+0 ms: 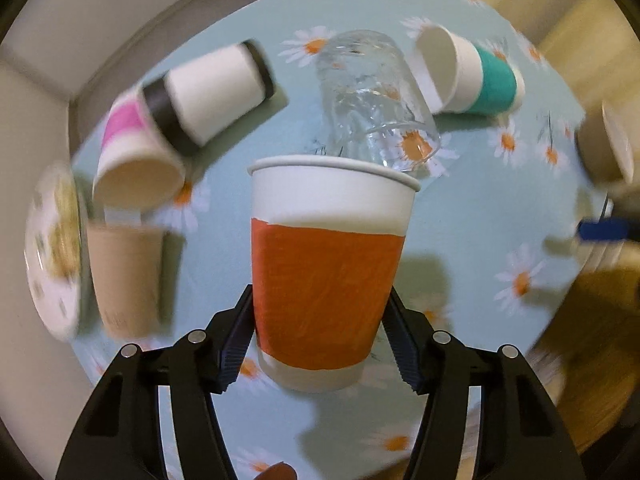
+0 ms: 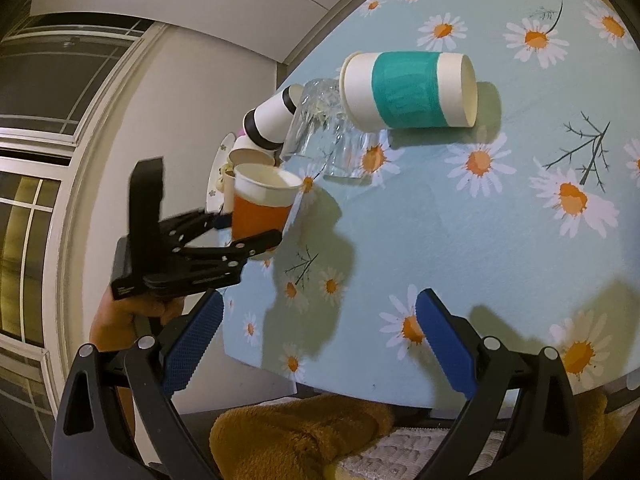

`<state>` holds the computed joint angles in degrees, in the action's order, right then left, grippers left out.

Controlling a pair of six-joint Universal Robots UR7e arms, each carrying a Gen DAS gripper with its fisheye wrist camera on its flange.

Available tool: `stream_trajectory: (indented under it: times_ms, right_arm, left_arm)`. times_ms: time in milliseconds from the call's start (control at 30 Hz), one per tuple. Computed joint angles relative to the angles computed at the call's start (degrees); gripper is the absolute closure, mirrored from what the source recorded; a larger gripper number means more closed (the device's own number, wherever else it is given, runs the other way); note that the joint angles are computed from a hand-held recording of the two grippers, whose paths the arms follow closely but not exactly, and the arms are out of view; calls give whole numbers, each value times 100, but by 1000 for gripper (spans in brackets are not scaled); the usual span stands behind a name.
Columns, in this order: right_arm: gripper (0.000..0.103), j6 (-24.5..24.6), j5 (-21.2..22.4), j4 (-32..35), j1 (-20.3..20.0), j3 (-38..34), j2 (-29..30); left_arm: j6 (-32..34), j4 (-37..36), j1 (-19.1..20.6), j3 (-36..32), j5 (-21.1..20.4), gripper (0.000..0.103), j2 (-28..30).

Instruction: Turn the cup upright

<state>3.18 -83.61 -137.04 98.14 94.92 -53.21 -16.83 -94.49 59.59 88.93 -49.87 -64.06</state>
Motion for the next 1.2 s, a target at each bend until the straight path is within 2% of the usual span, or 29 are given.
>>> stream_trajectory:
  times_ms: [100,300,500,667,833,900,1200]
  right_arm:
    - [7,39,107,59,-45,0,-23]
    - [7,29,188,0,-71,80,-120]
    - [7,14,246,98,-118,113,-144]
    - [7,-43,284,148,-113,170,-206]
    - [7,-72,292,151,-138,254,-283]
    - [7,-85,307,146,-151,283,-318]
    - [7,-108,391,243,-165,239,-326]
  left_arm:
    - [-894,-250,-39,275,-351,44,-257]
    - [-1968,-1047,34,1095,-846,44,-730]
    - [-2873,-1305,-130,1654,-901,44,-875]
    - [-3103,-1350,-288,1879,-782,44,-940]
    - [-3319,-1063,-396,1875,-437,43,-827]
    - [-3376,-986,-463,1896,-244,38,-794]
    - [-3590,-636,-578,1661,-173,37,-584]
